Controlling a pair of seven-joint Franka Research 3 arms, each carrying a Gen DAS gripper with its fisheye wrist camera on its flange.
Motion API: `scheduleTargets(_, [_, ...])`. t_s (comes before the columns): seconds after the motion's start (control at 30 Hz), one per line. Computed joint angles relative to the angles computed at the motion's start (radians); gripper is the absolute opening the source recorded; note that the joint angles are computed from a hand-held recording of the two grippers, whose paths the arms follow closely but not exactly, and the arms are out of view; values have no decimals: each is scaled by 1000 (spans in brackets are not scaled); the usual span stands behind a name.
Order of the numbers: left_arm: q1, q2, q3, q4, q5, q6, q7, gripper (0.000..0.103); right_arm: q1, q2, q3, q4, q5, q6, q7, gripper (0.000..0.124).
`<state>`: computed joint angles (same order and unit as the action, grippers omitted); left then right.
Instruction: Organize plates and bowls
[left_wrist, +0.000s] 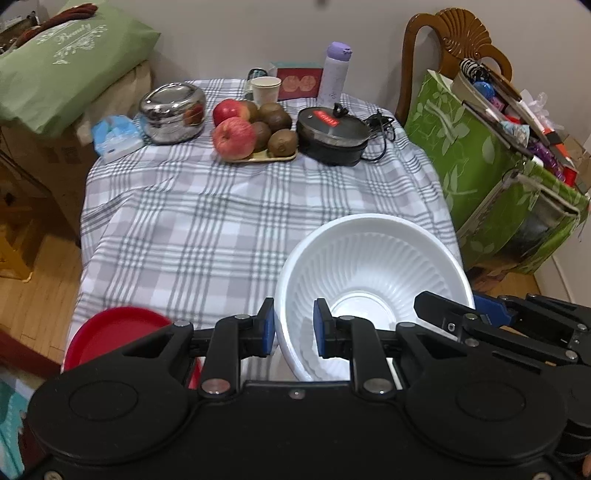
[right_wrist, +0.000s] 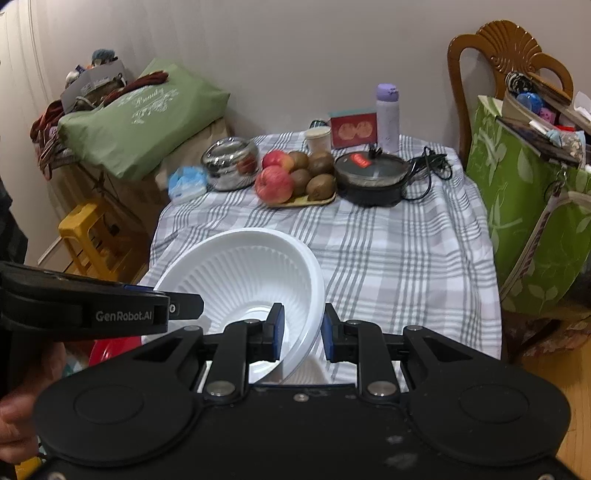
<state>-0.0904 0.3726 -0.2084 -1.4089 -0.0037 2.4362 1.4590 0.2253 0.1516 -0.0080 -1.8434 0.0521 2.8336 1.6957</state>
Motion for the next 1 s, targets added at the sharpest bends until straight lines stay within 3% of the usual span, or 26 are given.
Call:
scheduleTargets(0.5, [25,-89,-4,-180,-48,51,20,27,11,-46,17,-99,6,-25,37,24])
scheduleTargets(1.0, [25,-33,-13,-135,-85,6,61,27,5,-16,10,-80,-18,-77,64,24])
